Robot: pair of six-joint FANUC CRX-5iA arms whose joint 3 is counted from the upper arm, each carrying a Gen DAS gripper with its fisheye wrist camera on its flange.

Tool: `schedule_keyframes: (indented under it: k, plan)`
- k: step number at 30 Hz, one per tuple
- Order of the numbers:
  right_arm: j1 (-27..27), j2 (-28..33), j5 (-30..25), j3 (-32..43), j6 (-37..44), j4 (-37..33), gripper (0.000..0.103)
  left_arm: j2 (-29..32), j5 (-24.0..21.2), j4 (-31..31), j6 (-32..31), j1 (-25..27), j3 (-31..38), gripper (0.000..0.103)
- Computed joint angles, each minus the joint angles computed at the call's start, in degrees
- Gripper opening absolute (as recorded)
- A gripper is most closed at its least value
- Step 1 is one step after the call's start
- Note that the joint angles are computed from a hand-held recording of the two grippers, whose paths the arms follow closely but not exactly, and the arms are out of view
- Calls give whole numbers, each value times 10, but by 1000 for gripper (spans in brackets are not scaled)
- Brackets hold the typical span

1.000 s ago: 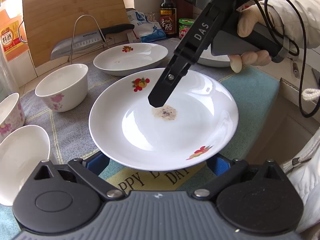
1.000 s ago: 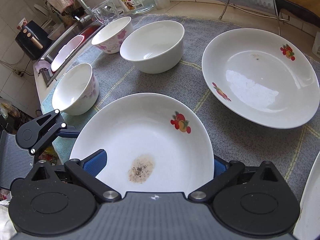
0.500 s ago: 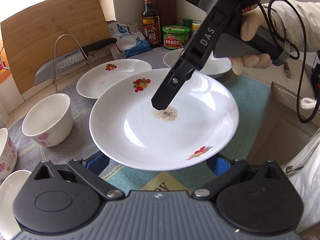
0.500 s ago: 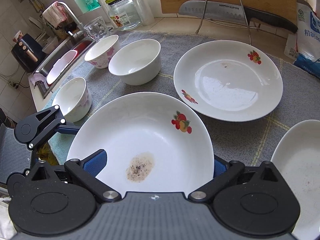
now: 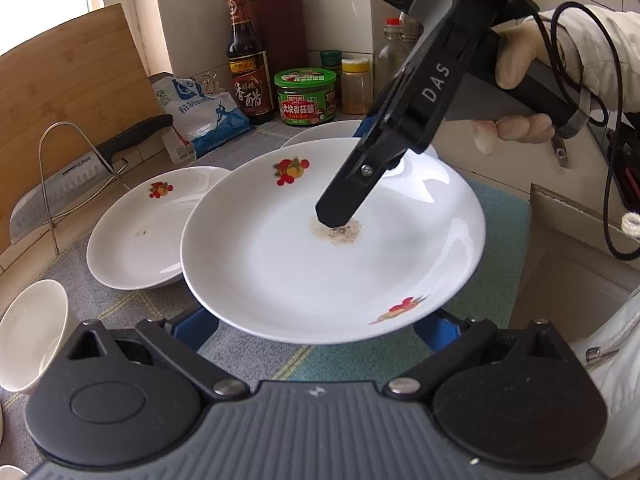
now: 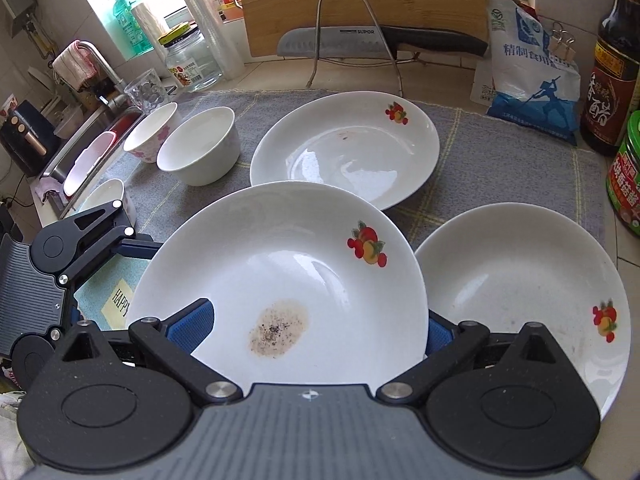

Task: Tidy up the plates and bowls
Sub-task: 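Lift the stained plate with the right gripper and carry it over another plate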

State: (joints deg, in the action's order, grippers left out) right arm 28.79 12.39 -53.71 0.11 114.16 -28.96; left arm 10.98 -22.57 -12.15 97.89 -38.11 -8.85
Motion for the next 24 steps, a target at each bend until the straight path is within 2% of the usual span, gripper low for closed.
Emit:
schedule_keyframes:
  k: [8,19,24]
  plan:
    - [-48,-1,-4,-1,21,-7,103,62,-2,39,-55,-3,65,102]
    - [-91,29,-10,22,40,-27,103,120,-28,62,-88,-2,134,102]
    - [-102,45,-10,33,41,-33,103,140,-44,53,-87,-3,165,102]
